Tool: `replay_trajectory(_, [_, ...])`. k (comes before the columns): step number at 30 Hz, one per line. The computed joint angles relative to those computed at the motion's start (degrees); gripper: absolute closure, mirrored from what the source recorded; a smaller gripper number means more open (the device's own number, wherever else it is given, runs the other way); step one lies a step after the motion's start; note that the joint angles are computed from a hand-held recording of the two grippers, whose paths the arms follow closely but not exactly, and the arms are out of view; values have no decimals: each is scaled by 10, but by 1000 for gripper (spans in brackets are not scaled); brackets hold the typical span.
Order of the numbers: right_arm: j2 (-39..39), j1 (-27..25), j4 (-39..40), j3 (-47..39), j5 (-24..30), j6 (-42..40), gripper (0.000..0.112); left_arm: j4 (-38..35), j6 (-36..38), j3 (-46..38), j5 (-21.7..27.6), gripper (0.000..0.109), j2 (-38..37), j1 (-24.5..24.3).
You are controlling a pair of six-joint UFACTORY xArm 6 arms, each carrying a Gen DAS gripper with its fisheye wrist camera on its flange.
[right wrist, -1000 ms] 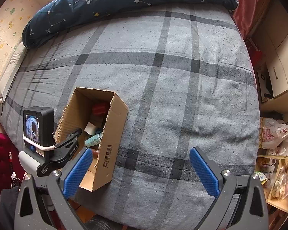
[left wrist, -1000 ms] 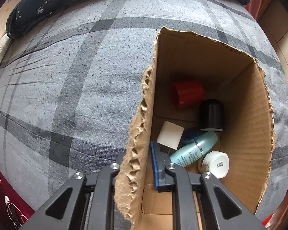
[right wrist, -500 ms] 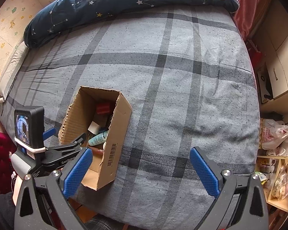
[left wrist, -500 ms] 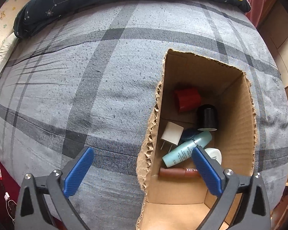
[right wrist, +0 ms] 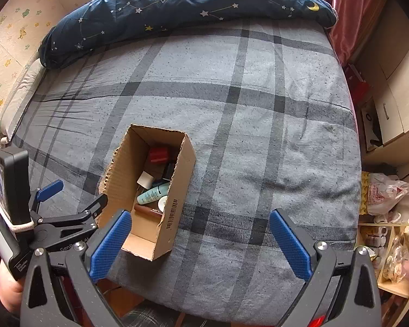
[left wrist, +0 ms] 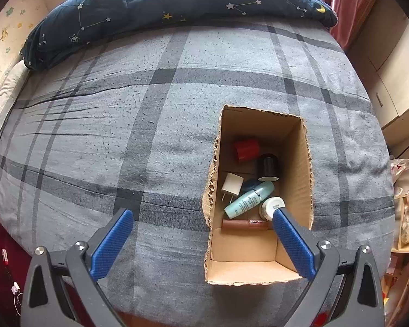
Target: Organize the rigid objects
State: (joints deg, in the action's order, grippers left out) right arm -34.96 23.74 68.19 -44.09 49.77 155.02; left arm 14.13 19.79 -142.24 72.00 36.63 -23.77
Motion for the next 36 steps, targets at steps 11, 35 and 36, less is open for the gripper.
replay_trajectory(11, [10, -117, -16, -39, 151, -45, 9, 22, -12, 126, -33, 6, -117, -15])
replay_trajectory(35, [79, -249, -40, -131, 335, -141, 9, 52, -47, 196, -16, 6, -216, -42])
replay_trajectory(36, [80, -250, -42, -133, 337, -144, 9, 52, -47, 197, -16, 6, -218, -42])
